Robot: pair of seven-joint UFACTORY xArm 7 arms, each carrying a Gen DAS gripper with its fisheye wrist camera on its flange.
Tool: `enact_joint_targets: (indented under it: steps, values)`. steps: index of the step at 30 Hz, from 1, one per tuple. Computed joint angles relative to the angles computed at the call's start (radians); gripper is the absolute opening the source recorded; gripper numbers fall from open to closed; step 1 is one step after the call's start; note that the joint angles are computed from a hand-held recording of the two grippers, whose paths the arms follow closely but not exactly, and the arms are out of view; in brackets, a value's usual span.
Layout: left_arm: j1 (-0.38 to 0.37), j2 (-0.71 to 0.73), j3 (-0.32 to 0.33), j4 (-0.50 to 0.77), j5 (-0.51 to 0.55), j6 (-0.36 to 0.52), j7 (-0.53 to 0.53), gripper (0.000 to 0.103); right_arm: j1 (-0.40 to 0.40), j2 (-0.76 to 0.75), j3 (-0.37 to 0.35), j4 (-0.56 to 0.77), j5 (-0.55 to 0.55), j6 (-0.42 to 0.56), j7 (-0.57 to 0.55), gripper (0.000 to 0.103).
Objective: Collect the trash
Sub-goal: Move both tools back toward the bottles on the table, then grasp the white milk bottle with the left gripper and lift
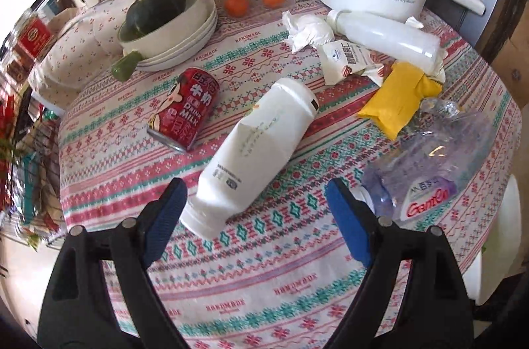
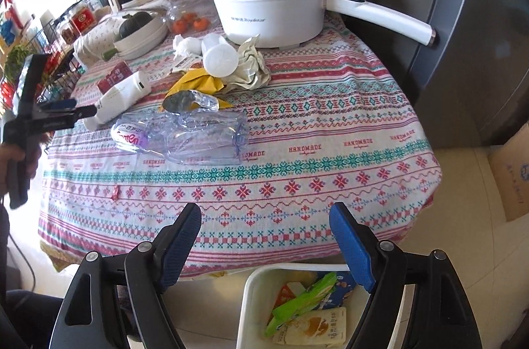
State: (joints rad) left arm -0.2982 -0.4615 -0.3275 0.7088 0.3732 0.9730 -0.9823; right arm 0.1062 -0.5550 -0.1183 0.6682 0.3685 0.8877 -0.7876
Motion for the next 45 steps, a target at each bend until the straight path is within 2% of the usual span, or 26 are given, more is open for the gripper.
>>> enact_joint_targets:
  steps: [4, 9, 15, 18, 21, 22, 25, 29, 35, 37, 39, 43, 45]
  values:
    - [0.003, 0.077, 0.053, 0.036, 0.000, -0.022, 0.148, 0.086, 0.004, 0.020, 0.015, -0.001, -0.006, -0.014, 0.009, 0.081]
    - [0.004, 0.172, 0.068, 0.102, 0.021, 0.024, 0.285, 0.086, 0.005, 0.046, 0.028, 0.002, -0.016, -0.032, 0.025, 0.081]
    - [-0.022, 0.247, 0.093, 0.138, -0.032, 0.059, 0.411, 0.086, 0.003, 0.074, 0.044, 0.003, -0.039, -0.057, 0.050, 0.081]
    - [-0.028, 0.253, 0.093, 0.127, -0.027, 0.062, 0.404, 0.084, 0.004, 0.083, 0.048, 0.003, -0.046, -0.058, 0.064, 0.081]
    - [-0.023, 0.203, 0.109, 0.076, -0.070, 0.021, 0.366, 0.059, 0.004, 0.085, 0.053, -0.002, -0.056, -0.060, 0.074, 0.081]
    - [-0.022, 0.177, 0.120, 0.052, -0.115, -0.003, 0.355, 0.057, 0.004, 0.082, 0.055, -0.006, -0.061, -0.061, 0.078, 0.081]
    - [-0.012, 0.133, 0.099, 0.008, -0.143, -0.025, 0.260, 0.056, 0.005, 0.079, 0.058, -0.011, -0.069, -0.063, 0.088, 0.081]
    - [-0.028, 0.034, 0.091, -0.079, -0.252, -0.088, 0.148, 0.056, 0.008, 0.076, 0.055, -0.014, -0.067, -0.065, 0.098, 0.081]
    - [-0.069, -0.166, 0.009, -0.175, -0.346, -0.107, -0.103, 0.056, 0.021, 0.067, 0.049, -0.014, -0.045, -0.048, 0.105, 0.081]
    - [-0.088, -0.240, -0.033, -0.200, -0.364, -0.096, -0.200, 0.056, 0.030, 0.058, 0.052, -0.016, -0.040, -0.045, 0.099, 0.081]
    - [-0.115, -0.269, -0.059, -0.184, -0.373, -0.045, -0.252, 0.056, 0.045, 0.048, 0.058, -0.017, -0.040, -0.051, 0.079, 0.081]
    - [-0.142, -0.350, -0.133, -0.130, -0.341, 0.078, -0.363, 0.056, 0.091, 0.052, 0.065, 0.001, -0.027, -0.051, 0.024, 0.081]
    - [-0.129, -0.347, -0.164, -0.081, -0.311, 0.113, -0.403, 0.056, 0.115, 0.078, 0.063, 0.031, -0.009, -0.033, -0.012, 0.081]
